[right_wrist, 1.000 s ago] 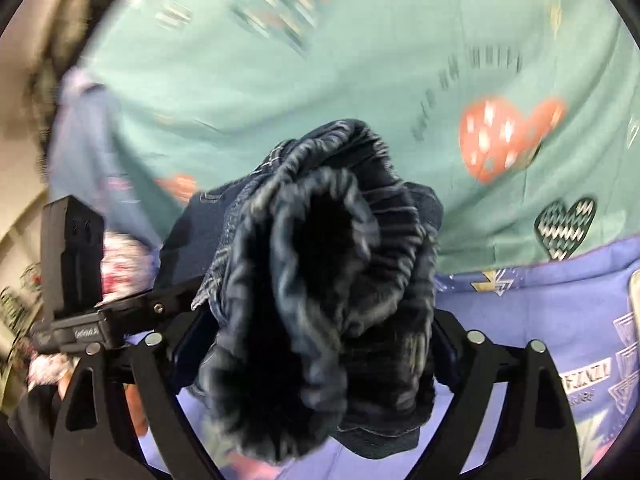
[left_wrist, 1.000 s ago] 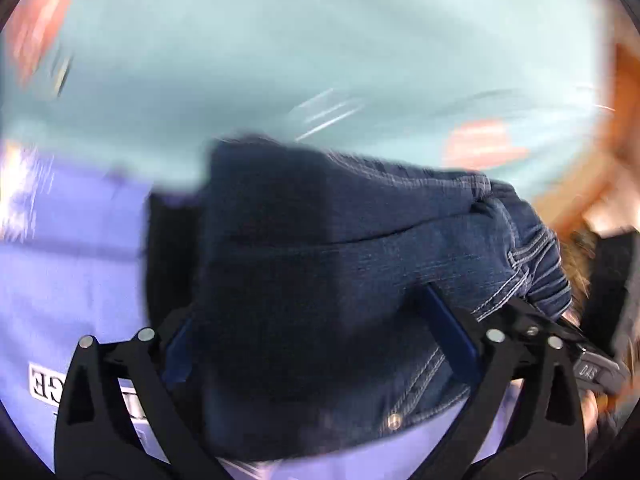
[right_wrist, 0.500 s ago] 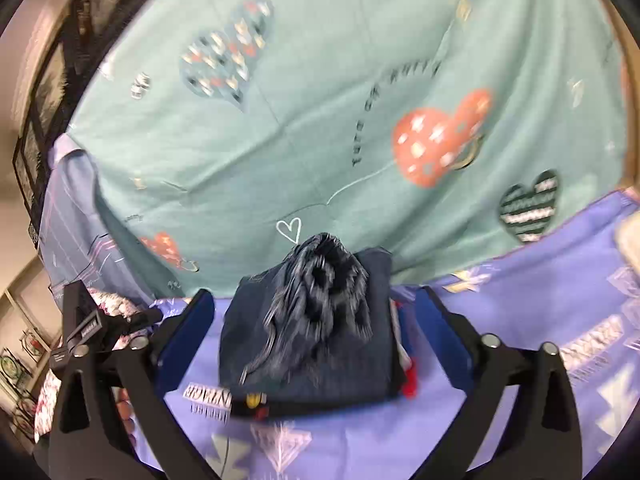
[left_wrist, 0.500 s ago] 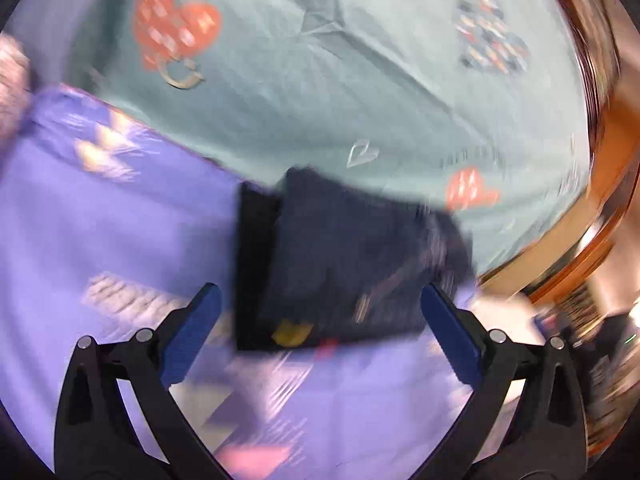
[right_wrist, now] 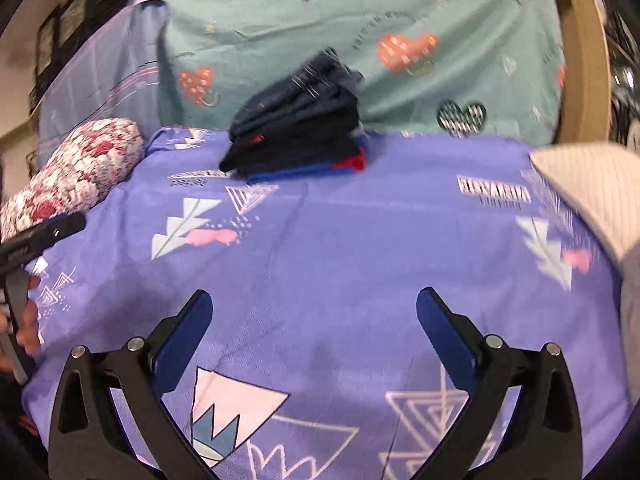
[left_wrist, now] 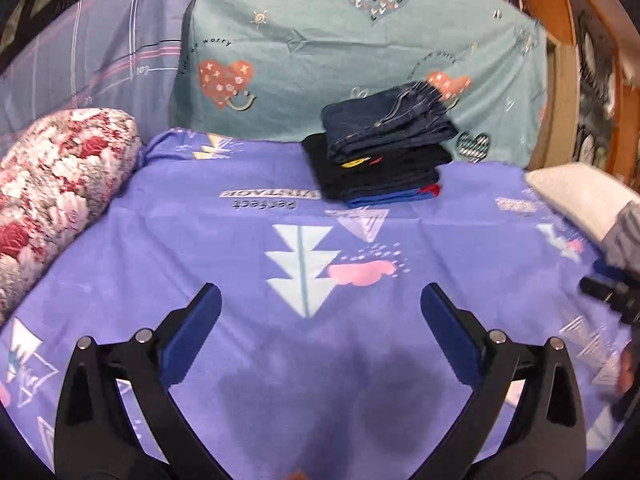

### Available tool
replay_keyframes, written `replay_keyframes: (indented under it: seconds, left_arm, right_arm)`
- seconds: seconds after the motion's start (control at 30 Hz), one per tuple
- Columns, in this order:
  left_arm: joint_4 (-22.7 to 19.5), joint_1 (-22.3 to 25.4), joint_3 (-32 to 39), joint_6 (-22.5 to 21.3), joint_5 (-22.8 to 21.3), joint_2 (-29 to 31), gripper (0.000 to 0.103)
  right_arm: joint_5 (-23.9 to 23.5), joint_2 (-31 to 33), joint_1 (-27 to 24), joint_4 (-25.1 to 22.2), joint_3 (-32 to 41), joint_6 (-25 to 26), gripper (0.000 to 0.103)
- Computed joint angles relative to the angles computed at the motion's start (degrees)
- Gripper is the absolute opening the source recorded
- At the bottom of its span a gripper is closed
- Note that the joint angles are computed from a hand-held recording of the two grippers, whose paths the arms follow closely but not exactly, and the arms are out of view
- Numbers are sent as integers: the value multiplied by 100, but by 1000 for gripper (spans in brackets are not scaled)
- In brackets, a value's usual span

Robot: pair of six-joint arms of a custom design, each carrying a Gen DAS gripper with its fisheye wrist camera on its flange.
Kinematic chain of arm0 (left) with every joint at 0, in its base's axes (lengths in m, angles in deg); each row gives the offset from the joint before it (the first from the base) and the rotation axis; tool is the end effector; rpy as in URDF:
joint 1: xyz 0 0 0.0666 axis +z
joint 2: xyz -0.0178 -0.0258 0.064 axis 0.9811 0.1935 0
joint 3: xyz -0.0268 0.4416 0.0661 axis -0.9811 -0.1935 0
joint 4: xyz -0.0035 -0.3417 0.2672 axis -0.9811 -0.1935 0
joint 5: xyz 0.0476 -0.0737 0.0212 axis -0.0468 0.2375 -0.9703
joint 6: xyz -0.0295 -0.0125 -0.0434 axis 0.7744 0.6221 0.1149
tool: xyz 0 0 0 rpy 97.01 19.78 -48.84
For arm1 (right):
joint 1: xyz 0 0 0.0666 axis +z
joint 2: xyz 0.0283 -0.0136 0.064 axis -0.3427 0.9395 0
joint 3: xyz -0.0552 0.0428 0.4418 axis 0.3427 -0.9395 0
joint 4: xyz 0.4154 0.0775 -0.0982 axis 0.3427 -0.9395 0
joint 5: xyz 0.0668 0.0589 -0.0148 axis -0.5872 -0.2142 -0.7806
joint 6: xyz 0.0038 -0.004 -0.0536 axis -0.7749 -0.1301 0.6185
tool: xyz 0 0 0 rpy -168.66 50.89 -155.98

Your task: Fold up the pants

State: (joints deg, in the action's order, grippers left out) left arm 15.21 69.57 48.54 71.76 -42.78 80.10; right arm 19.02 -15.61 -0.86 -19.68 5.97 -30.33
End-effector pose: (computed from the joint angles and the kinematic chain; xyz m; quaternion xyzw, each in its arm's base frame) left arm 0.5205 -0.0971 0.5719 0.2288 0.8287 -0.1361 0.4923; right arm 0.3601 0.1076 0.5447 0.1705 0.8585 -0.0198 0.4832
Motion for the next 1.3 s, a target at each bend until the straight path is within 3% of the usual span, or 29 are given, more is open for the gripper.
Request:
replay_keyframes:
  seconds: [0.1, 0.23, 0.33, 0.43, 0.53, 0.67, 1.3]
  left_arm:
    - [-114, 33, 214, 126, 82, 149, 101]
    - [-221, 95, 170, 399, 309, 295, 101]
    - [-499, -29, 215, 23, -163, 382, 101]
    - [-377, -37, 144, -4, -259, 337, 101]
    - [-179, -80, 75, 33, -680, 303, 101]
    - [91, -114, 11, 85, -1240, 266, 101]
    - [-172, -90, 148, 54, -1280, 364, 101]
  right_arm:
    - [15, 3, -65, -191, 175, -236, 102]
    - [403, -137, -177, 272, 17, -18, 102]
    - [392, -272, -204, 670, -440, -7, 102]
    - [66, -124, -323, 222, -342, -122, 102]
    - [162, -191, -290, 411, -424, -14, 102]
    - [257, -64, -204, 290, -325, 156, 102]
    - [288, -71, -212, 275, -322, 183, 102]
